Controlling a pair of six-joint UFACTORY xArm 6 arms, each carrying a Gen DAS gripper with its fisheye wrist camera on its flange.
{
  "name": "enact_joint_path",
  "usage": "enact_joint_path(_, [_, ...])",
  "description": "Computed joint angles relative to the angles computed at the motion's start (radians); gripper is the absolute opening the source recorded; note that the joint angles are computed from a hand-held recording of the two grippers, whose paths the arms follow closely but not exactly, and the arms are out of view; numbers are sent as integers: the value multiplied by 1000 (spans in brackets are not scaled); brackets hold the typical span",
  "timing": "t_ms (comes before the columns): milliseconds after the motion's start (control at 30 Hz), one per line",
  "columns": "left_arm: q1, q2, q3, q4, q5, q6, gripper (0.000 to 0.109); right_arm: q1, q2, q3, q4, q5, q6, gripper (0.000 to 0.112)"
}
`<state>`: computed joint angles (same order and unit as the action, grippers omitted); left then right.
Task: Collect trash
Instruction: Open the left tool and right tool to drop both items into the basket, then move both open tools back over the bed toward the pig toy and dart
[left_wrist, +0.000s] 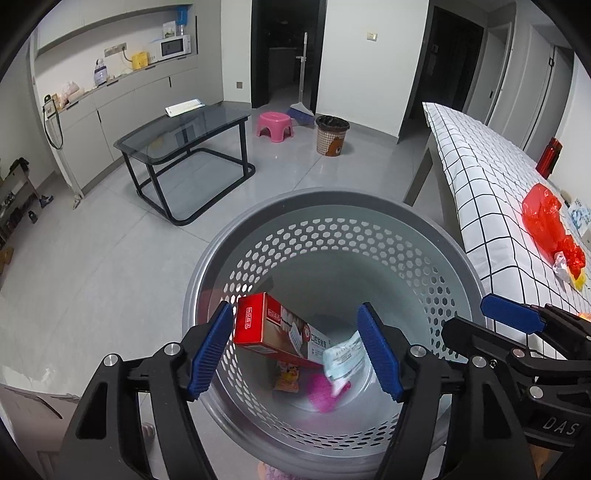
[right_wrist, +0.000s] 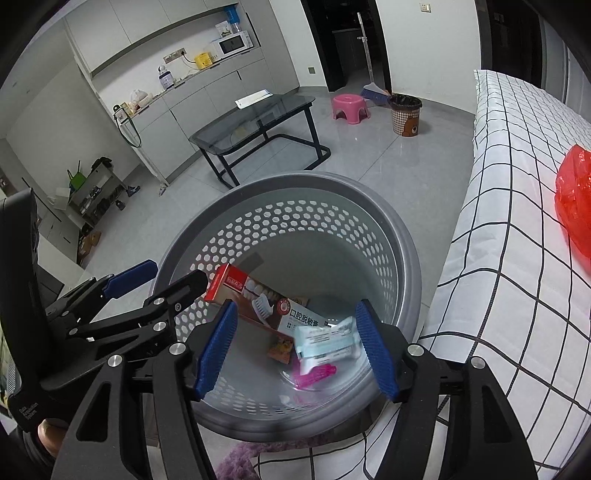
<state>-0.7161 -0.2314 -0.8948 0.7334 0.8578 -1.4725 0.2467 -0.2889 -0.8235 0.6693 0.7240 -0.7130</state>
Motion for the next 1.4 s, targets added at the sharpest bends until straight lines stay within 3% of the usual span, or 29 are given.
enact_joint_path(533, [-14,-16,1,4,38,-18,68,-7,-13,8,14,-7,-9,64])
enact_joint_path(933, [-58,-23,-19,39,54,-48,78,-48,-122,78,7,-46,-13,65])
enact_joint_path(1133, [-98,21,-83,74,71,-55,82,-137,-202,123,-3,-51,-27,66])
enact_joint_path(1400, [-144,135,-219,92,38,-34,83,-354,-281,161,-5,-12,-62,66])
